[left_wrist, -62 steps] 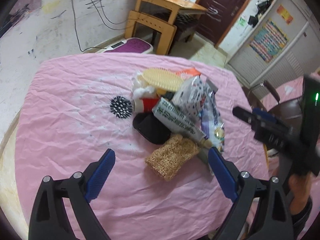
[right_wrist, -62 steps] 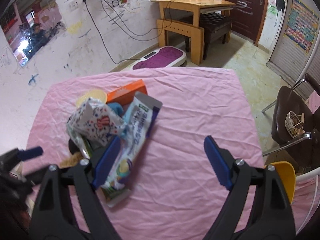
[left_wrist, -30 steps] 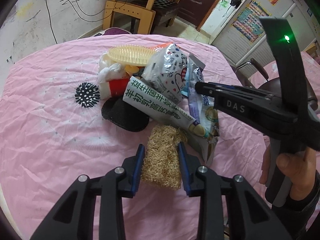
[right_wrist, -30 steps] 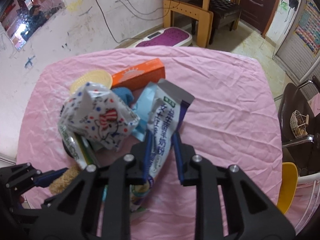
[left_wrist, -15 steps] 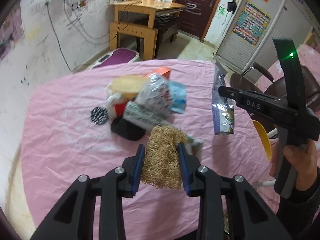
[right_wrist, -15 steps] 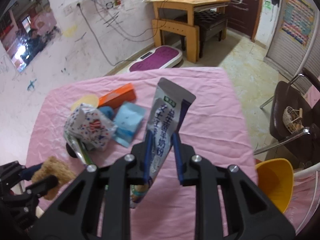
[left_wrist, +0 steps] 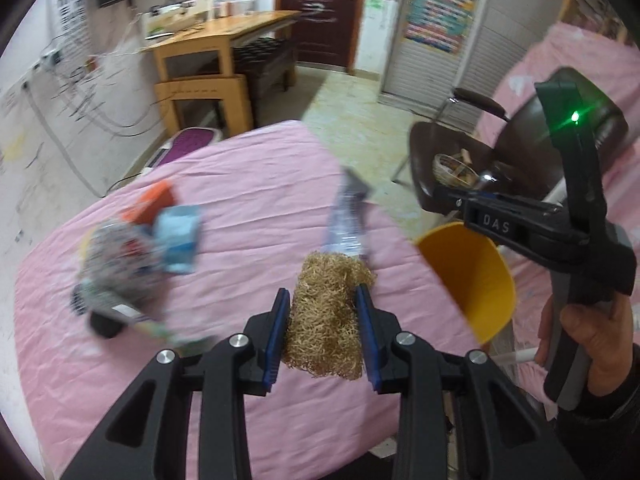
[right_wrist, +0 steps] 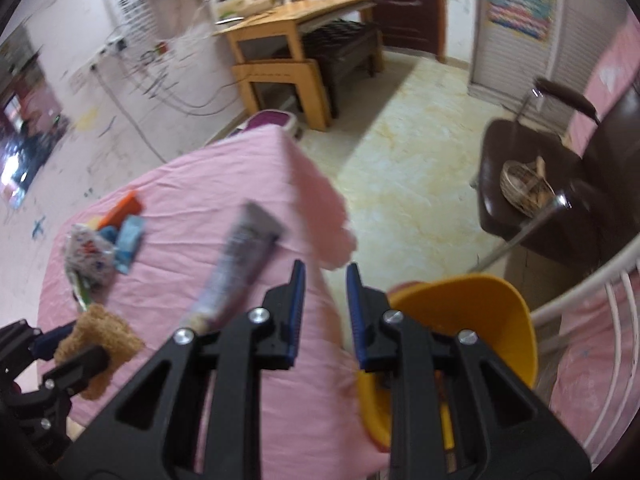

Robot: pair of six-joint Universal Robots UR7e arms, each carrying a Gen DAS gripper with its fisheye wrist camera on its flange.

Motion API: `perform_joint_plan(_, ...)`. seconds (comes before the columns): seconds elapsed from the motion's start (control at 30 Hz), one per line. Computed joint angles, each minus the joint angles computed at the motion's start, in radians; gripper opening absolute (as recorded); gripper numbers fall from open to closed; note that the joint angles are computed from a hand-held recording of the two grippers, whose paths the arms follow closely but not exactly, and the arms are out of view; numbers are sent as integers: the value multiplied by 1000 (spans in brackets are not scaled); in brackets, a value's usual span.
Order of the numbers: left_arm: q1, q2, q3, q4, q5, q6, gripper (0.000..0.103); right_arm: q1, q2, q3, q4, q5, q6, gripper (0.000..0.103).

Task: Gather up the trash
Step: 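Carry the scrubber pad and milk tube to the yellow bin and release both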

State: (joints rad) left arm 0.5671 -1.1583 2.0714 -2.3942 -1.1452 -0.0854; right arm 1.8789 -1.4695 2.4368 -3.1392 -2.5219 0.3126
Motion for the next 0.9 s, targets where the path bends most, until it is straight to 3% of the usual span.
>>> perform_joint_plan(0.13,-42,57,-8,-16,-25,-10,30,-50,-97,66,-30,87,-27,20)
perform_joint_plan(0.23,-55,71,-16,-14,-23,-17,30,-57,-112,62,-5,152,-36,20)
perform_joint_plan(0.47,-23,21,-7,19,38,-44,30,-43,30,-55,84,227,-26,20)
perform_joint_plan(0.5,-16,17,-8,24,45,-46,30,-42,50,-69,93,226,-21,21)
perform_joint_plan(0.57,2,0,-5,36,61,-51,30,-44,94,-100,112,226,-10,31)
perform_joint_plan(0.63,16,-11,-4,44,69,-53,30,-48,121,-124,130,223,1,50)
perform_joint_plan(0.8,41,-31,0,49,67,-52,30,-47,200,-176,182,171,32,51)
perform_joint_plan(0.9,51,-35,-2,50,59,-55,30,-26,257,-213,207,101,25,51)
